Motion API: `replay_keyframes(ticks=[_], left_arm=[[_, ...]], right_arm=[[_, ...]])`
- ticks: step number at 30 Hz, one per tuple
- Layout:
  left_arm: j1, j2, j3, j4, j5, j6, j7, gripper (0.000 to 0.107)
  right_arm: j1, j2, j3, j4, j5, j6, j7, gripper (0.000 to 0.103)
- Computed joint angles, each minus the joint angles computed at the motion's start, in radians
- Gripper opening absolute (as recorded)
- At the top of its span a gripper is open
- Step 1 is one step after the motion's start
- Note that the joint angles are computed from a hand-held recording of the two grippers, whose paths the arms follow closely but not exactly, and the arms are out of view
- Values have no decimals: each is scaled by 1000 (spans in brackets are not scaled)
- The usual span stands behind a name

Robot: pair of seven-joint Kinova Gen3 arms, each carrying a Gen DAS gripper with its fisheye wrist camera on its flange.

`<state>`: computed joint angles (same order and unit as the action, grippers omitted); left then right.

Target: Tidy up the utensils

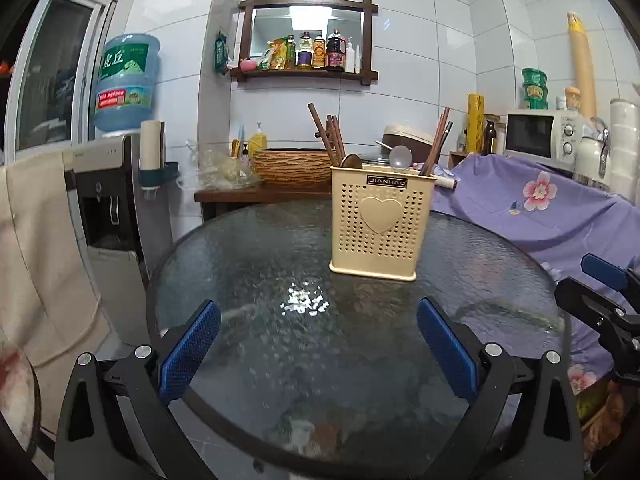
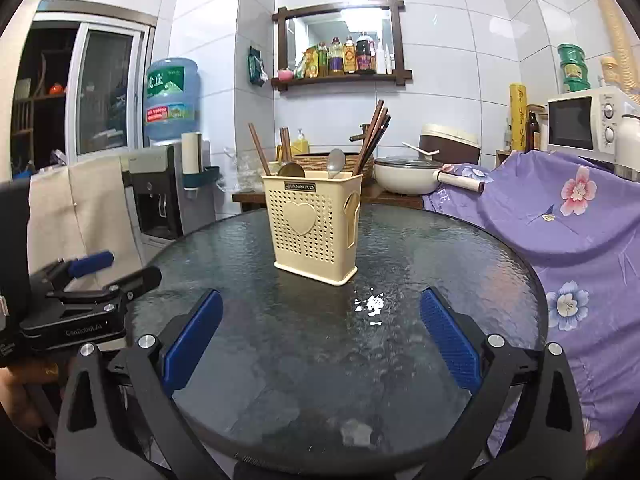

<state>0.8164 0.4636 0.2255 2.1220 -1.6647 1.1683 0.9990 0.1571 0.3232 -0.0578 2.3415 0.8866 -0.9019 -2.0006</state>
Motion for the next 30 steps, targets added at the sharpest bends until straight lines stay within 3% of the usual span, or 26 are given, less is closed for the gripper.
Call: replay_keyframes(ticks=[5,10,21,30], left_arm=[[33,-38,34,60,-17,6,100,96],[67,-56,61,65,5,37,97,97],[112,-61,59,42,64,92,40,97],[114,-71,54,36,85,71,15,97]], right_arm=[[55,-53,25,79,64,-92,9,97],[82,-97,51,100,168,-131,-49,97],[62,-124,72,120,164,-137,-30,97],[62,-128,75,111,180,-130,-54,97]])
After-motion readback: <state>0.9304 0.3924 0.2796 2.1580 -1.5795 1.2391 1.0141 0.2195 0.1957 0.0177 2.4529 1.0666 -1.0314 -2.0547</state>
